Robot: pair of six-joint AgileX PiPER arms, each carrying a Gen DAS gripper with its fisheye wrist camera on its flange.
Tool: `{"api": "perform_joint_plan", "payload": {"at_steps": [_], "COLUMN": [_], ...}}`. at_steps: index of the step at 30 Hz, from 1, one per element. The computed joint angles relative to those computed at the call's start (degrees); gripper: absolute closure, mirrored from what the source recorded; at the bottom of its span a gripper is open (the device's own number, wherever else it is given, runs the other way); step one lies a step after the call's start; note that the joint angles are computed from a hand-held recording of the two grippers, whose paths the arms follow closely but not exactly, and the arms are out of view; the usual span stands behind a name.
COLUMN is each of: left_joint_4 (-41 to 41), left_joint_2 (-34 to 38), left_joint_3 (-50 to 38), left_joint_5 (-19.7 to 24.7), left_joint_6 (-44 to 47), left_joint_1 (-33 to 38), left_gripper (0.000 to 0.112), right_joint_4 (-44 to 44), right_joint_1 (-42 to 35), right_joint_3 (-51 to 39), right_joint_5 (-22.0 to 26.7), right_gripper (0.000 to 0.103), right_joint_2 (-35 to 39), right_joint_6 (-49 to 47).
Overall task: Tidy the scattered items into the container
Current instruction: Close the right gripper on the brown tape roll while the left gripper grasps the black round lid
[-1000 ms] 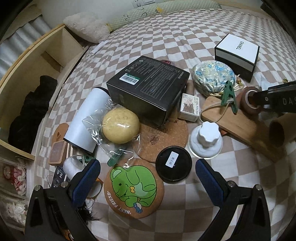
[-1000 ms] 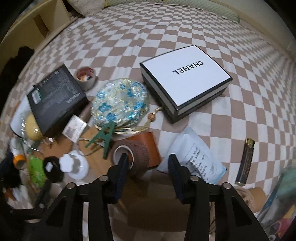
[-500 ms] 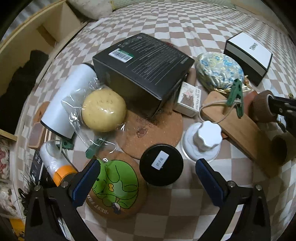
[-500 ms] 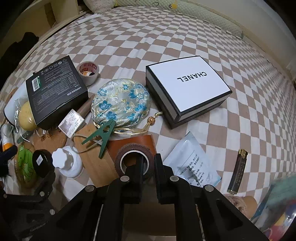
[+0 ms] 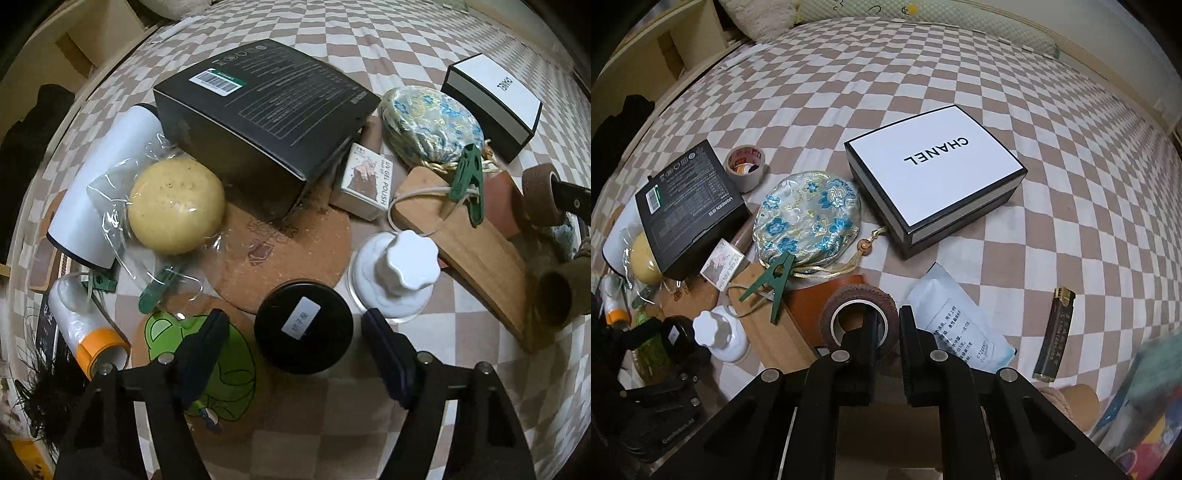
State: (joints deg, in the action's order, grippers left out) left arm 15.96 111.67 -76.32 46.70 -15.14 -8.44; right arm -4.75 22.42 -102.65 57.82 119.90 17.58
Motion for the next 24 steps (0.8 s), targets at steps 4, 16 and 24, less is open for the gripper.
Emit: {"api": "perform_joint_plan", "payload": {"at_steps": [4,16,24], "left_joint_4": [1.1,-3.1,-5.4], "left_joint_2": [0.5,0.5,-1.8], "left_joint_3": [-0.3,-2.3,-2.0], "left_joint_5": [0.5,2.2,2.7], "left_joint_6": [-0.7,1.6,1.9], "left_joint_1": [-1.1,-1.0,-0.6], "left_gripper": [0.041,0.063,0.063], "right_joint_4": [0.7,2.1,2.5], "right_joint_1": [-0.4,-1.7,-0.8], "right_joint_3": [-0.7,-1.4,1.8], "right_joint_5": [0.4,0.6,-2.0], "right_gripper": [0.091,0.091,0.091], "right_joint_2": [0.0,-0.2,-1.4], "right_joint_6": [-0.7,-2.2,-0.6]}}
